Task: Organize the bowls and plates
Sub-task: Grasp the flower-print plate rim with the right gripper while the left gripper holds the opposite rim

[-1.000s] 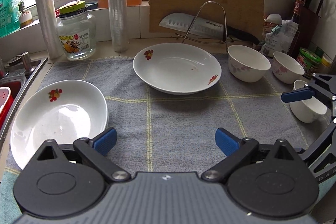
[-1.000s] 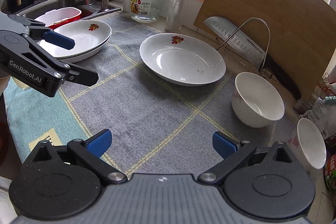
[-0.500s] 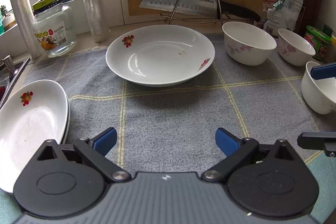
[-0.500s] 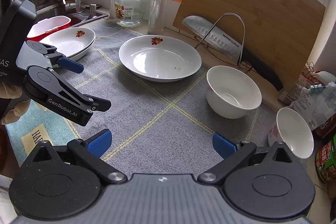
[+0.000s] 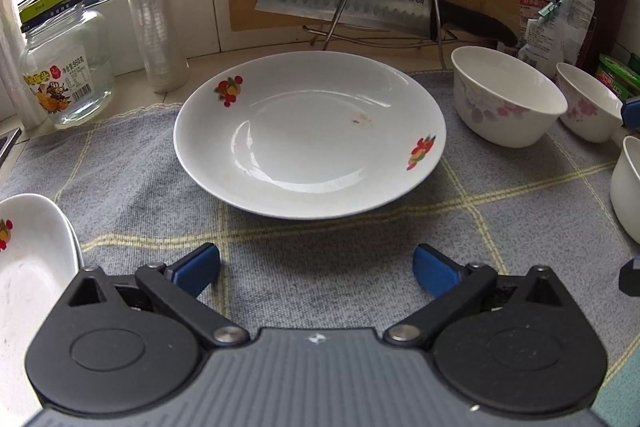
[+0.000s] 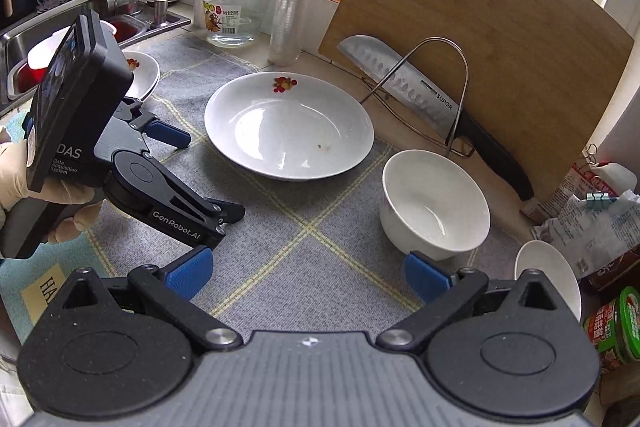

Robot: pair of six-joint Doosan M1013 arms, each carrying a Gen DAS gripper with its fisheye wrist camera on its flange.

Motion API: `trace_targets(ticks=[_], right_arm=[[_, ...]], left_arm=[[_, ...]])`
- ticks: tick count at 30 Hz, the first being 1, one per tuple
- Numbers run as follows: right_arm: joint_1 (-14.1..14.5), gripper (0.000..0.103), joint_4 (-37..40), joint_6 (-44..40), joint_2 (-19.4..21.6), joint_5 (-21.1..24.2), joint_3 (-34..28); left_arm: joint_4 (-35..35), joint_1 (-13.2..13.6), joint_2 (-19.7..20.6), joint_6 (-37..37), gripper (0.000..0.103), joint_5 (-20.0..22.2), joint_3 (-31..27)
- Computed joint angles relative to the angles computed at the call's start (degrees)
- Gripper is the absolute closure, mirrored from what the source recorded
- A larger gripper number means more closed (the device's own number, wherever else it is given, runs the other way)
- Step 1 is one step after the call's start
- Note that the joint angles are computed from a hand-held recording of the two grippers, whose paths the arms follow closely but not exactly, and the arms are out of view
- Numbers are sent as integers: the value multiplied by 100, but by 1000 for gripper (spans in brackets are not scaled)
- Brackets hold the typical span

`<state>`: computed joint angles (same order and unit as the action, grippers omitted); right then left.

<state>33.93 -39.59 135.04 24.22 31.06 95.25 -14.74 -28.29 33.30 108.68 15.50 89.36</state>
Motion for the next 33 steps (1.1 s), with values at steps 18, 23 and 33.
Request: trace_targets(ticks=[18,23,33], right_arm=[[-437,0,1189,-1785,590,129,-1010],[-596,0,1851,-2525,767,147,-1286],[-919,0,3568,-4323,1211,493,-1938]], left_arm=[[-1298,107,137,1461,0,-166,-124],[-1423,113,169,1587,0,-245,-144],[-1331,114,182,1491,0,-277,-156]])
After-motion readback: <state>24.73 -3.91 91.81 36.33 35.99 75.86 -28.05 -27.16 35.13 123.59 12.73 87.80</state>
